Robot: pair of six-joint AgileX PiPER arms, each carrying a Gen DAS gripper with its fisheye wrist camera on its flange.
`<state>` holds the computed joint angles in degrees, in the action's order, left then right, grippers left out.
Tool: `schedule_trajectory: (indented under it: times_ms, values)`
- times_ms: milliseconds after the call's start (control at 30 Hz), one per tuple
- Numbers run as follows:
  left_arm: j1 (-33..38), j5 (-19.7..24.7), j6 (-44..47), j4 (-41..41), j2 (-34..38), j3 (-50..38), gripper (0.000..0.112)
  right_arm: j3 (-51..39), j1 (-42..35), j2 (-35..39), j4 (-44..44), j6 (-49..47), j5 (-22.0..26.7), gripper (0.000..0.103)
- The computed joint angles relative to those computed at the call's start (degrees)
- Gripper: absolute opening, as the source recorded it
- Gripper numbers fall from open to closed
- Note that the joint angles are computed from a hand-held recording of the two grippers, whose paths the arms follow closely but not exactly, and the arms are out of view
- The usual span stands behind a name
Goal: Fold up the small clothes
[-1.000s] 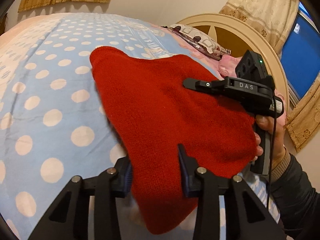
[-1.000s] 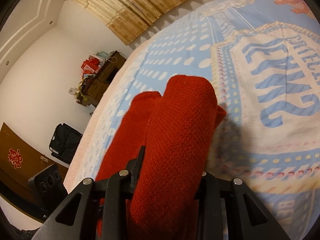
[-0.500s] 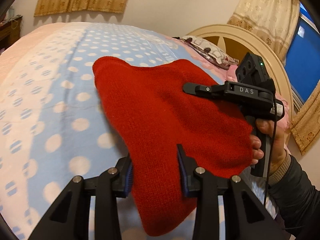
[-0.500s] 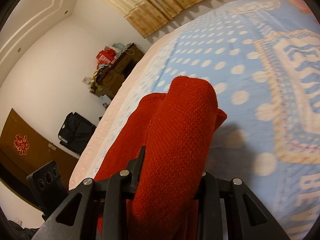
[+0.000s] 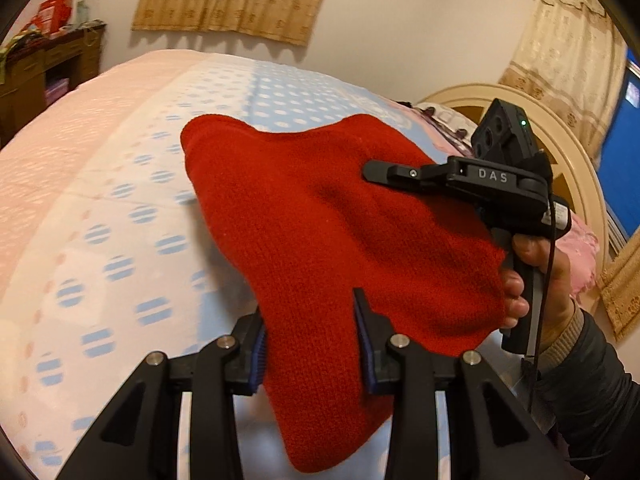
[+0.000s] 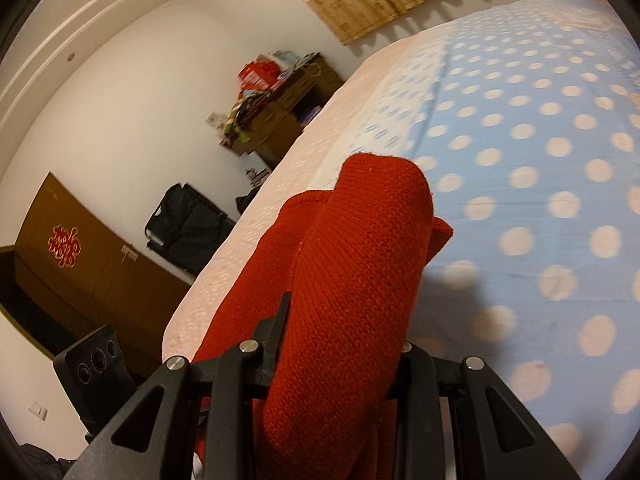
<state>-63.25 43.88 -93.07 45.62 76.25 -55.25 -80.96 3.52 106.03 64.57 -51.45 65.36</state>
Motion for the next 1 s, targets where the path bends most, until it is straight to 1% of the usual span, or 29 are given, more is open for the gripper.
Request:
schedule_trajectory:
  times_ms: [100, 433, 700, 1000]
  values:
    - [-2.22, 3.00, -3.08, 1.58, -2.01, 1.79, 0.038, 0.59, 3.27, -0.73, -0.08, 0.75, -1.45, 0.030]
    - [-8.67, 9.61, -13.99, 6.14, -7.61, 7.65, 0.038, -0.46, 11.12, -1.43, -1.67, 3.64, -4.30, 0.030]
    - [-13.43, 16.66, -18.87, 7.27, -10.56, 10.30, 0.037, -2.71, 17.34, 0.39, -1.84, 5.51, -6.05, 0.030]
    - [-17.51, 21.09, -26.25, 7.93, -12.31, 13.94, 0.037, -6.03, 23.49, 3.19, -3.71, 8.61, -8.15, 0.030]
